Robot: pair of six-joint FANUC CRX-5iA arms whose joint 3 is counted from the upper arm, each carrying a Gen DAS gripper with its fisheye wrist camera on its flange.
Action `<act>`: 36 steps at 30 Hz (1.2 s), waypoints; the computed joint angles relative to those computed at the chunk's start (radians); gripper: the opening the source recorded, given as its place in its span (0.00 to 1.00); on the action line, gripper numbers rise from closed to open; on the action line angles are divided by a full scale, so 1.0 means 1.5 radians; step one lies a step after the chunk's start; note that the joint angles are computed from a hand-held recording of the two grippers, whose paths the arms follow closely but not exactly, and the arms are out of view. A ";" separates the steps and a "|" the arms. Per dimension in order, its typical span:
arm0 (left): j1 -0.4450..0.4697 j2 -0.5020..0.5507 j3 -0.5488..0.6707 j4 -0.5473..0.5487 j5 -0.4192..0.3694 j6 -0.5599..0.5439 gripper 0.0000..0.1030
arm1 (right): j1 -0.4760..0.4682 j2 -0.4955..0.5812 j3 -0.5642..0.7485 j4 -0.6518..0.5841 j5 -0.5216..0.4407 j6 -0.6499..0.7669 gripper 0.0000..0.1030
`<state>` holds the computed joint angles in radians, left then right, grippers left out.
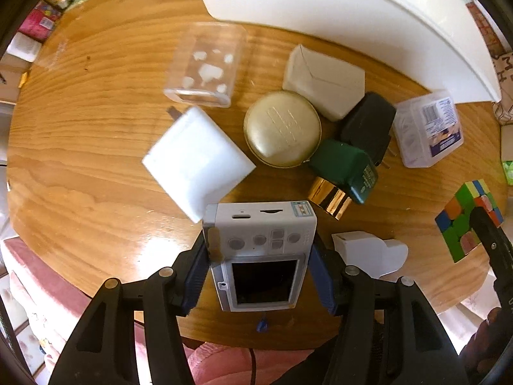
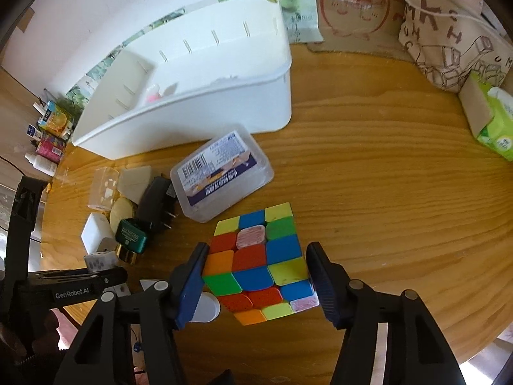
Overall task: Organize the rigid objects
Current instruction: 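Grasp the white handheld device with the left tool while the right tool grasps the Rubik's cube, then lift the device with the left tool while the right tool carries the cube over the bin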
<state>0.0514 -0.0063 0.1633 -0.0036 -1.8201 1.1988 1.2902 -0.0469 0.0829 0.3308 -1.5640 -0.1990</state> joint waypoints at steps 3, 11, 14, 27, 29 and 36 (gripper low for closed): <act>0.025 -0.015 0.002 0.008 0.006 -0.010 0.59 | 0.011 -0.004 0.004 0.024 -0.017 -0.002 0.60; 0.081 -0.034 0.031 0.029 0.013 -0.043 0.59 | 0.037 -0.009 0.007 0.099 -0.048 0.006 0.60; 0.093 -0.030 0.058 0.032 0.000 -0.051 0.59 | 0.044 -0.008 0.008 0.129 -0.053 0.014 0.60; 0.039 -0.013 0.167 0.045 0.034 -0.023 0.59 | 0.051 0.028 0.041 0.244 -0.046 0.138 0.60; 0.033 -0.005 0.184 0.046 0.041 -0.022 0.59 | 0.048 0.033 0.045 0.258 -0.042 0.154 0.60; 0.014 0.022 0.239 0.047 0.064 -0.024 0.59 | 0.030 0.051 0.064 0.313 -0.025 0.215 0.60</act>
<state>0.0723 0.0271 0.5215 0.0673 -1.7244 1.1621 1.3356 0.0301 0.1794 0.8001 -1.6010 0.1234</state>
